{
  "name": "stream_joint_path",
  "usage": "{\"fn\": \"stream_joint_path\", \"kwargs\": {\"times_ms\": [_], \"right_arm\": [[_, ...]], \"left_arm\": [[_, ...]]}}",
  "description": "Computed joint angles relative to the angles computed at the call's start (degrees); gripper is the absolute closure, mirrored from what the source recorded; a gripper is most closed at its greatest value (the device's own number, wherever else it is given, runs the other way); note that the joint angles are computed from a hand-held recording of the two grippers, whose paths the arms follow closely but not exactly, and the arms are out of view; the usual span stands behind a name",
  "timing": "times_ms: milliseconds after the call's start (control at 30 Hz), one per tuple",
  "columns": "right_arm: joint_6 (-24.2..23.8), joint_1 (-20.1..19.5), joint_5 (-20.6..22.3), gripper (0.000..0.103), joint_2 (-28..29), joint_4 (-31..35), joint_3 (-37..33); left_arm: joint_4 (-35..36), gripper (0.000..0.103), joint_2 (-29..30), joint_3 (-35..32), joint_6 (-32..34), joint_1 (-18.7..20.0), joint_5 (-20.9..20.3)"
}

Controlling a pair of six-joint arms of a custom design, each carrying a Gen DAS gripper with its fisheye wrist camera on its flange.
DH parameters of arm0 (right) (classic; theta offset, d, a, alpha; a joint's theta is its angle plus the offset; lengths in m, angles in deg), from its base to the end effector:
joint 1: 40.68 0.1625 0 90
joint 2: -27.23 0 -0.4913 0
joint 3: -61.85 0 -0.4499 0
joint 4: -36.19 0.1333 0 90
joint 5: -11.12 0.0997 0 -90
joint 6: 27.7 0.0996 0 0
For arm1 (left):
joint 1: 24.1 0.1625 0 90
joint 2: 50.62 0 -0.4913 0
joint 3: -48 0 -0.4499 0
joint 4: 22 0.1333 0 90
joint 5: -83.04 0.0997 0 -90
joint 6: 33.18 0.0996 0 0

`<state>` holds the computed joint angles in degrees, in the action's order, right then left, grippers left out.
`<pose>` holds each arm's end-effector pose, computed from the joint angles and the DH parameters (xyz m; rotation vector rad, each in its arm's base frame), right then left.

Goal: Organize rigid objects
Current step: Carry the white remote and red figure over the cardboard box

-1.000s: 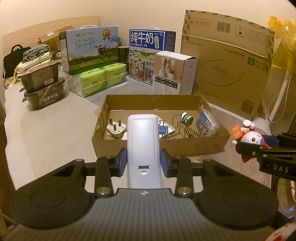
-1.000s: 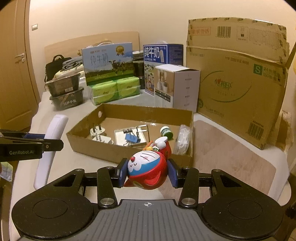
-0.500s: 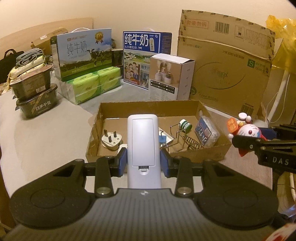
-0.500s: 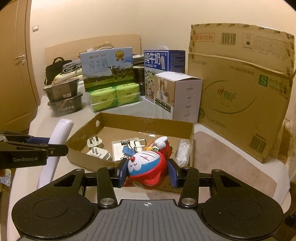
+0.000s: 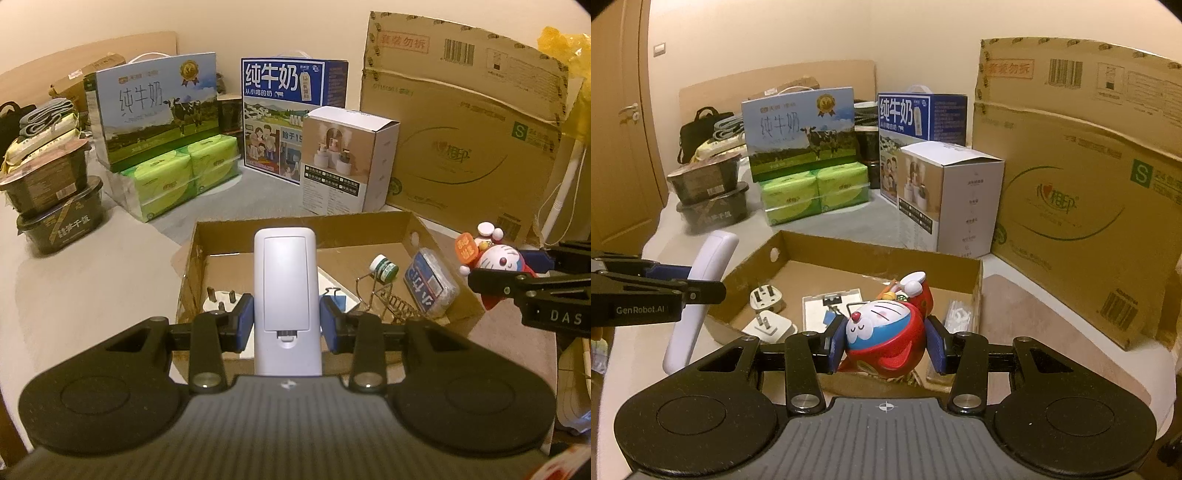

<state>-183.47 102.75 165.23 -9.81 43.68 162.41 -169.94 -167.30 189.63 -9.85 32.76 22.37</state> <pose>0.4378 -0.2703 -0.0178 0.3311 -2.1840 1.1489 -0.0215 -0.3660 0.3932 1.0395 2.3563 -0.8150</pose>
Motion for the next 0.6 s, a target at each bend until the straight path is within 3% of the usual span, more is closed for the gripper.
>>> {"fn": "stream_joint_path", "kwargs": {"times_ms": [600], "right_arm": [[-10.3,-8.0,-5.5,0.058,-2.5,-4.5,0.5]], "left_arm": [[-5.3,0.069,13.9,-4.8,-0.2,4.0,-2.9]]}}
